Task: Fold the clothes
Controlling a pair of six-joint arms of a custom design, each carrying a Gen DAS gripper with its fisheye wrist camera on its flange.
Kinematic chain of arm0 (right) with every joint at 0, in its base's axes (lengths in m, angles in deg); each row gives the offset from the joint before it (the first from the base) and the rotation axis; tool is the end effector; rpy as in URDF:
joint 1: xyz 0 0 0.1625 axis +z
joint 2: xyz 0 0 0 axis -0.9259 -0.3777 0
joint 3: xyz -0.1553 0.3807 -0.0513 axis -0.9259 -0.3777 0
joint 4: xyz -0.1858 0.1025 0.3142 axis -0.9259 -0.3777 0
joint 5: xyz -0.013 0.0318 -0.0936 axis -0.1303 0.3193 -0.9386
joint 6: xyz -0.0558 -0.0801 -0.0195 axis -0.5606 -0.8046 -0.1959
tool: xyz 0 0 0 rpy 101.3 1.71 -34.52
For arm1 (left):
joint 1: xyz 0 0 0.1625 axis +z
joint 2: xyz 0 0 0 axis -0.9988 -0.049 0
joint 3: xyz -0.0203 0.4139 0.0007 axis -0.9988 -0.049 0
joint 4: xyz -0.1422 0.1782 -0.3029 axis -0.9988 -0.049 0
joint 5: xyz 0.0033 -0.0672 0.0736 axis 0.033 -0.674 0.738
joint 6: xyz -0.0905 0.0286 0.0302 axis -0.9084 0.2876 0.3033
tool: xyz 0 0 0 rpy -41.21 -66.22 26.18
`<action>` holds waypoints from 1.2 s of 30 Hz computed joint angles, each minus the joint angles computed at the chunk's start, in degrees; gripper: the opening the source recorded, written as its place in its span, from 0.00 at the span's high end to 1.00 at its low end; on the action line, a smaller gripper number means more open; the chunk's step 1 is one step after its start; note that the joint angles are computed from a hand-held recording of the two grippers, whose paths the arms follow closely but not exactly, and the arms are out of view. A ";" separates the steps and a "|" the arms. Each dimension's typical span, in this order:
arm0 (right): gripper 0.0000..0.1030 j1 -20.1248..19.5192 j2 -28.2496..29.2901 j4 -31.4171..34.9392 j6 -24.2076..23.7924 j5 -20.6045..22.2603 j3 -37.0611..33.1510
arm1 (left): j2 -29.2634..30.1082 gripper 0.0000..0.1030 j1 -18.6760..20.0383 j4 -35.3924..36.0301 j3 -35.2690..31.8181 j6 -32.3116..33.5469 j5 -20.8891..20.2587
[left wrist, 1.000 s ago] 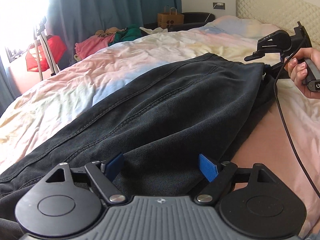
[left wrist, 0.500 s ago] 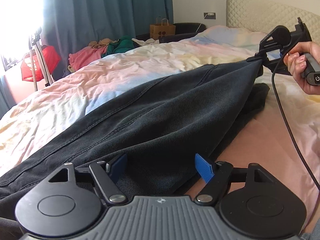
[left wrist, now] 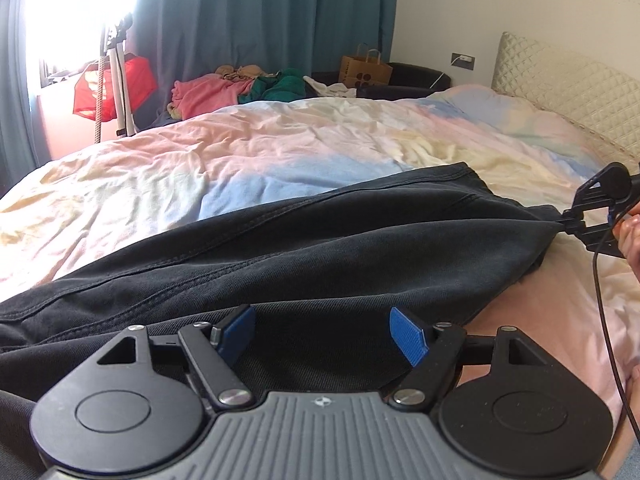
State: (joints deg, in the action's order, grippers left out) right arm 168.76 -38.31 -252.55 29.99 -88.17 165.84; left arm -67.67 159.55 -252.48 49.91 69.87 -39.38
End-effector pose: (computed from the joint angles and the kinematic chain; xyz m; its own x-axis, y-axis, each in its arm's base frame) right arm 0.1974 -0.6021 0.0889 -0.7193 0.5923 -0.3630 0.5675 0.1998 -0.7987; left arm -0.0043 -0.5867 0.3147 -0.6502 0.4173 -0.6349 0.7334 0.5629 -0.3812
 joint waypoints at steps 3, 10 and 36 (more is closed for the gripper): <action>0.90 0.25 0.05 -0.43 0.20 0.57 0.40 | 0.33 0.24 -0.05 -2.04 0.00 -0.66 0.88; 0.29 -0.50 -0.57 3.62 2.79 5.01 0.52 | 0.74 0.18 -0.64 -9.01 0.44 -2.05 4.21; 0.58 -3.80 7.51 4.17 -13.93 11.03 -13.36 | 7.12 0.16 -0.88 -18.93 -4.42 -3.45 20.45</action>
